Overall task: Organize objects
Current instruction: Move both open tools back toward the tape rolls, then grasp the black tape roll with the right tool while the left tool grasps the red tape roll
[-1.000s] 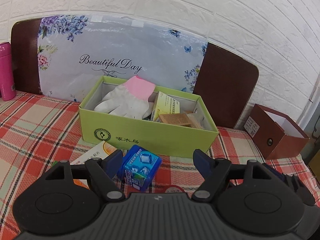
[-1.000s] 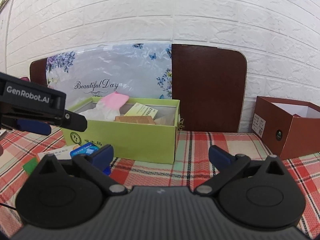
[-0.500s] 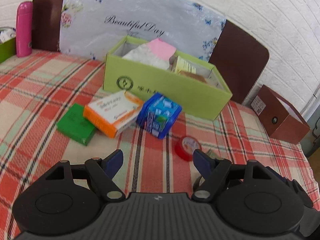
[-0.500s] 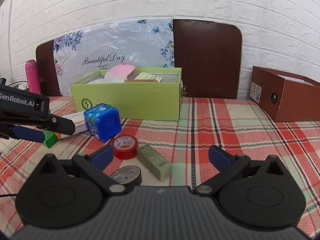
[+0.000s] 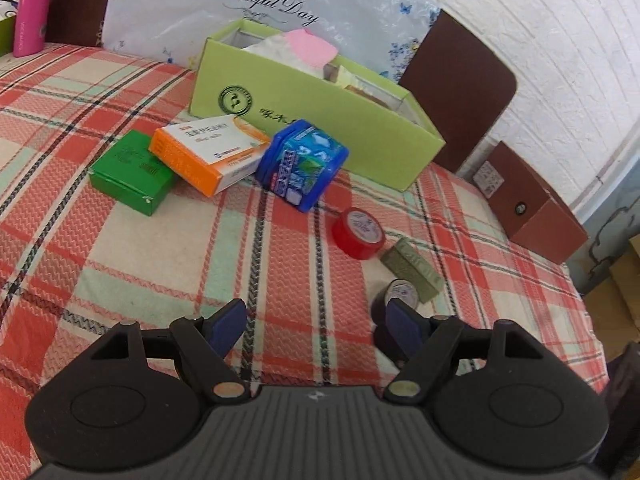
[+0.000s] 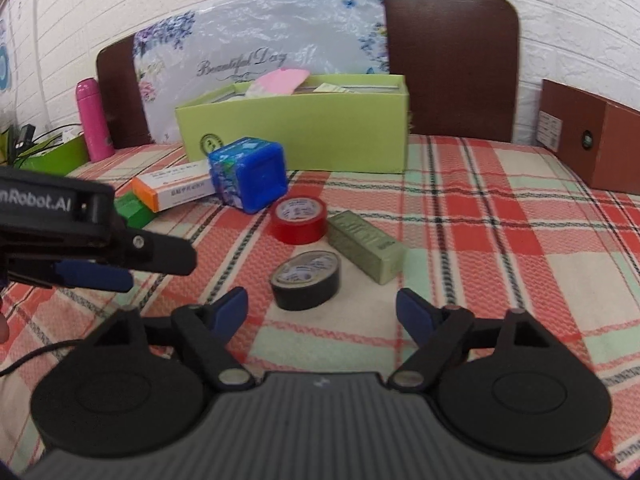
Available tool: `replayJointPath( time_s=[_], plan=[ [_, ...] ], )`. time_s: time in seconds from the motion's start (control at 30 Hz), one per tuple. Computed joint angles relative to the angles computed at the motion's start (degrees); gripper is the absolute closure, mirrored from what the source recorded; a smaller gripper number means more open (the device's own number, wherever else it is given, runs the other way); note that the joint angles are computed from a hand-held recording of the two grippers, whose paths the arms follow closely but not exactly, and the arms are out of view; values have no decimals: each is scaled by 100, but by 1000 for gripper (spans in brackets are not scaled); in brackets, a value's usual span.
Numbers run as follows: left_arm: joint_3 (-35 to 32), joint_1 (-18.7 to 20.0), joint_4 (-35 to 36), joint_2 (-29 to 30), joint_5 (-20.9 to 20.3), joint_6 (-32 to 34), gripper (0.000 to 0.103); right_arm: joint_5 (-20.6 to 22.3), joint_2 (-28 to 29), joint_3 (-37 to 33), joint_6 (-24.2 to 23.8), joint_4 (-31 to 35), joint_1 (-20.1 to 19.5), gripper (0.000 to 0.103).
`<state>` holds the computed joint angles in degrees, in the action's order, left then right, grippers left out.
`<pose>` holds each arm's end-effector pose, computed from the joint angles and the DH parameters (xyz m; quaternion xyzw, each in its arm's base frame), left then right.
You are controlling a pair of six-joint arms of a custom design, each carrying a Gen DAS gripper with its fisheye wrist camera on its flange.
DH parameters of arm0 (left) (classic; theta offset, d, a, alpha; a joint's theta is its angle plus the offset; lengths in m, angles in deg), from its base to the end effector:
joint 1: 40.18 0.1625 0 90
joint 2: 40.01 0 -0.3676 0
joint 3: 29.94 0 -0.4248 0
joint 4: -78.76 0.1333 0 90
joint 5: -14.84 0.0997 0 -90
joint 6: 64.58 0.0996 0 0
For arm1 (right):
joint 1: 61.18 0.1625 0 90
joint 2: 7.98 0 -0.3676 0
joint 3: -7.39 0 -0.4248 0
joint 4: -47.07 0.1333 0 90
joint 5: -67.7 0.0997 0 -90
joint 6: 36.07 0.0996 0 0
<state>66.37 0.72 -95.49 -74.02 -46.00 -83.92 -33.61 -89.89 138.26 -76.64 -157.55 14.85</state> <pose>-0.3550 -0.5481 -0.0514 0.1977 0.9305 -0.2913 0.1007 -0.0008 -0.4746 0.2566 0.1404 -0.8261 0.4416 0.3208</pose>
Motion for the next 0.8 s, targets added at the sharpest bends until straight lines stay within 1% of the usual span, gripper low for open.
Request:
replayJointPath(
  time_s=[0.03, 0.07, 0.17, 0.23, 0.27, 0.43, 0.5, 0.53, 0.6, 0.63, 0.67, 0.73, 0.8],
  plan=[
    [15, 5, -76, -2, -54, 64, 23, -9, 38, -41, -11, 61, 18, 35],
    [27, 5, -119, -8, -86, 99, 23, -15, 73, -78, -29, 100, 30, 37],
    [24, 24, -169, -16, -226, 166, 25, -106, 207, -202, -102, 128, 80, 48],
    [-24, 49, -160, -4, -365, 182, 26, -202, 281, -258, -113, 45, 109, 65],
    [-57, 55, -160, 14, -419, 204, 28, -177, 255, -251, -86, 71, 96, 65],
    [-428, 72, -83, 269, -530, 497, 30, -76, 30, -87, 0, 153, 6, 66],
    [-661, 116, 13, 421, -649, 609, 32, -32, -98, -4, 48, 220, -38, 66],
    [-796, 137, 66, 513, -662, 665, 36, -29, -156, 37, 70, 237, -54, 66],
    [-1034, 129, 38, 723, -496, 804, 38, -21, -255, 102, 140, 249, -89, 66],
    [-1138, 123, -21, 828, -413, 951, 41, -16, -302, 126, 182, 266, -107, 66],
    [-1245, 123, -27, 923, -360, 1133, 41, -20, -357, 153, 228, 284, -123, 66],
    [-1490, 144, 65, 1100, -343, 1510, 41, -33, -436, 191, 288, 290, -145, 66],
    [-1718, 176, 245, 1233, -345, 1684, 41, -39, -496, 221, 334, 276, -157, 67]
  ],
)
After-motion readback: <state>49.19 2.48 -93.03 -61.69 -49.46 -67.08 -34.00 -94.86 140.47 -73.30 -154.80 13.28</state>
